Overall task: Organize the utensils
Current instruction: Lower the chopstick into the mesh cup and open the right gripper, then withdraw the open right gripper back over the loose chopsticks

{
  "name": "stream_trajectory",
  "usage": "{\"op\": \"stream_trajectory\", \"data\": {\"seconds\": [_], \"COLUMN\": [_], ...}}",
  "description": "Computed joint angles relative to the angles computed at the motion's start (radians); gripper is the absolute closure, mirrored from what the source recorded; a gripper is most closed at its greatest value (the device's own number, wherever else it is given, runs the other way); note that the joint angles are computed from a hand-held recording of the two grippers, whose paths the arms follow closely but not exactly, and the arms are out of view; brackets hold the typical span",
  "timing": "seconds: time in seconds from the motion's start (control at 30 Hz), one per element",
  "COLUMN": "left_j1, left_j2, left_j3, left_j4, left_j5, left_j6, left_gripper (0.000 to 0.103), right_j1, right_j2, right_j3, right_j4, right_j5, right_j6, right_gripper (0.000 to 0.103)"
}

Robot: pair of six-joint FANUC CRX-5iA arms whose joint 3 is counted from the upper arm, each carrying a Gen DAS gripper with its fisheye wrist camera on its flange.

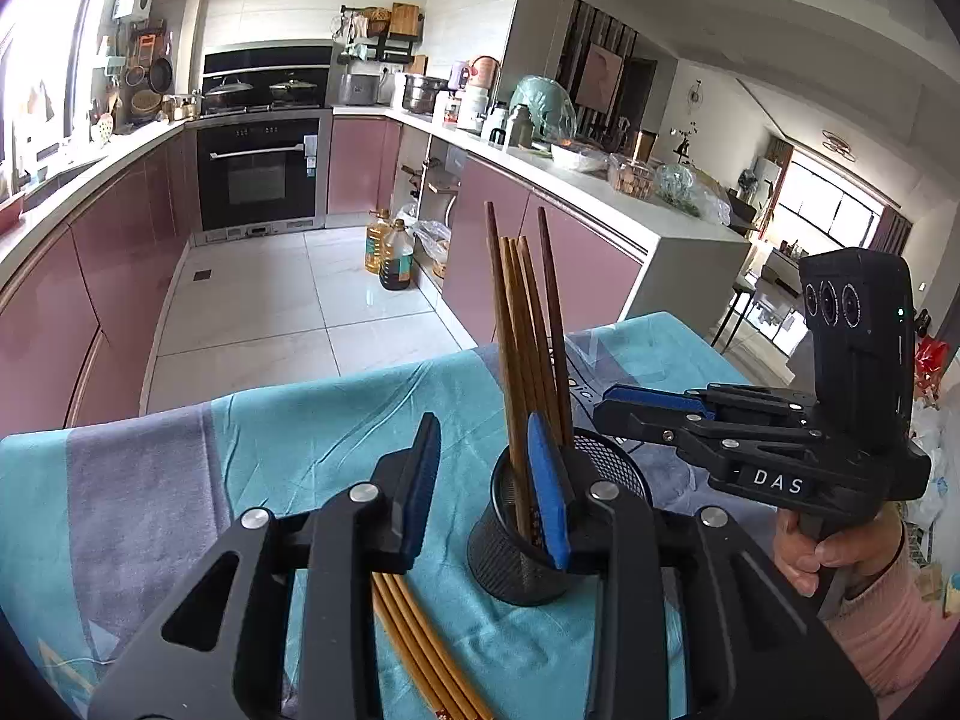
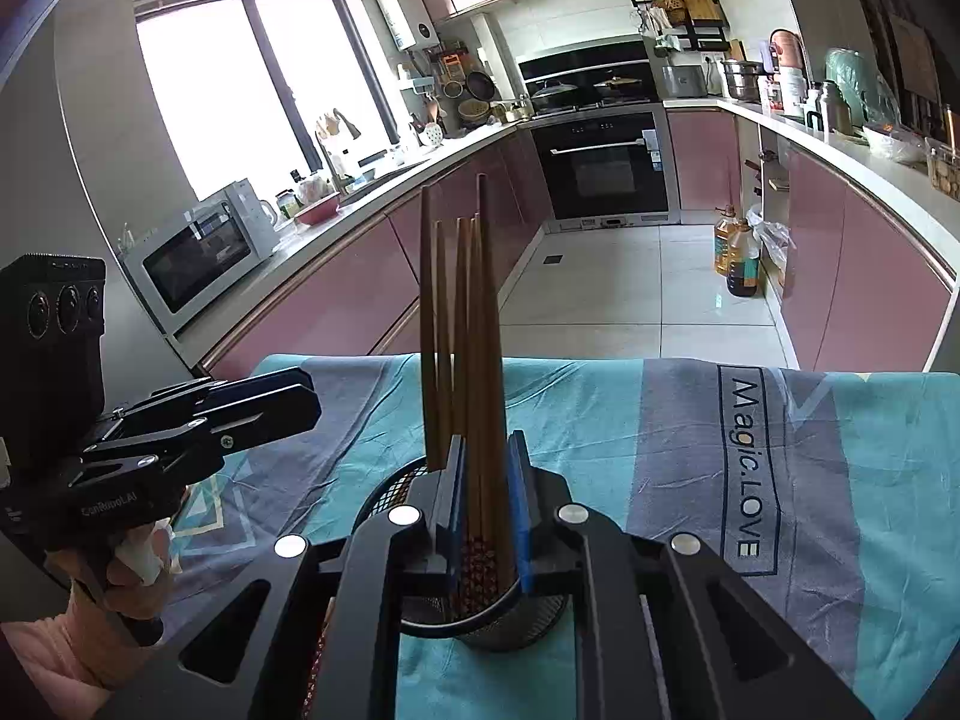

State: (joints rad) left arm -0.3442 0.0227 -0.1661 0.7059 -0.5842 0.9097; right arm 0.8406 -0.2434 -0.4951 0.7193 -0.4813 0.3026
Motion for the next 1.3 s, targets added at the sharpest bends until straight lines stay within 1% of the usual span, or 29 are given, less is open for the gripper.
{"op": "stream_trajectory", "data": {"seconds": [0.1,0.17,0.2,0.27,0.33,0.43,0.53,0.63,0.7,0.77,0.9,1.3], "left_j1": [0.012,0.021,0.025,0.04,0.057,0.086,0.109,0.114,0.117,0.118,0.108,0.1], "left_j2": [-0.056,-0.1,-0.115,-0.147,-0.168,-0.185,-0.181,-0.172,-0.164,-0.158,-0.136,-0.101], "left_j3": [-0.081,-0.138,-0.159,-0.206,-0.236,-0.262,-0.279,-0.283,-0.28,-0.282,-0.271,-0.254], "left_j4": [0.066,0.081,0.086,0.097,0.076,-0.009,-0.05,-0.121,-0.156,-0.166,-0.19,-0.195], "left_j5": [0.043,0.074,0.082,0.085,0.075,0.042,-0.001,-0.022,-0.033,-0.036,-0.041,-0.045], "left_j6": [-0.076,-0.104,-0.116,-0.135,-0.126,-0.069,-0.048,0.004,0.029,0.037,0.073,0.085], "left_gripper": [0.068,0.066,0.065,0.064,0.062,0.062,0.061,0.061,0.061,0.061,0.061,0.061], "right_j1": [0.022,0.043,0.054,0.079,0.104,0.149,0.186,0.201,0.207,0.211,0.212,0.223], "right_j2": [-0.037,-0.064,-0.075,-0.097,-0.109,-0.096,-0.039,0.029,0.069,0.099,0.138,0.179], "right_j3": [-0.043,-0.073,-0.083,-0.106,-0.122,-0.126,-0.091,-0.043,-0.016,0.002,0.032,0.044], "right_j4": [0.07,0.125,0.144,0.164,0.167,0.115,0.001,-0.117,-0.161,-0.185,-0.219,-0.168], "right_j5": [0.02,0.03,0.038,0.059,0.071,0.079,0.048,0.019,0.003,-0.01,-0.026,-0.054], "right_j6": [-0.04,-0.066,-0.074,-0.074,-0.073,-0.052,0.025,0.094,0.118,0.124,0.141,0.094], "right_gripper": [0.086,0.08,0.078,0.074,0.071,0.07,0.07,0.07,0.07,0.07,0.07,0.07]}}
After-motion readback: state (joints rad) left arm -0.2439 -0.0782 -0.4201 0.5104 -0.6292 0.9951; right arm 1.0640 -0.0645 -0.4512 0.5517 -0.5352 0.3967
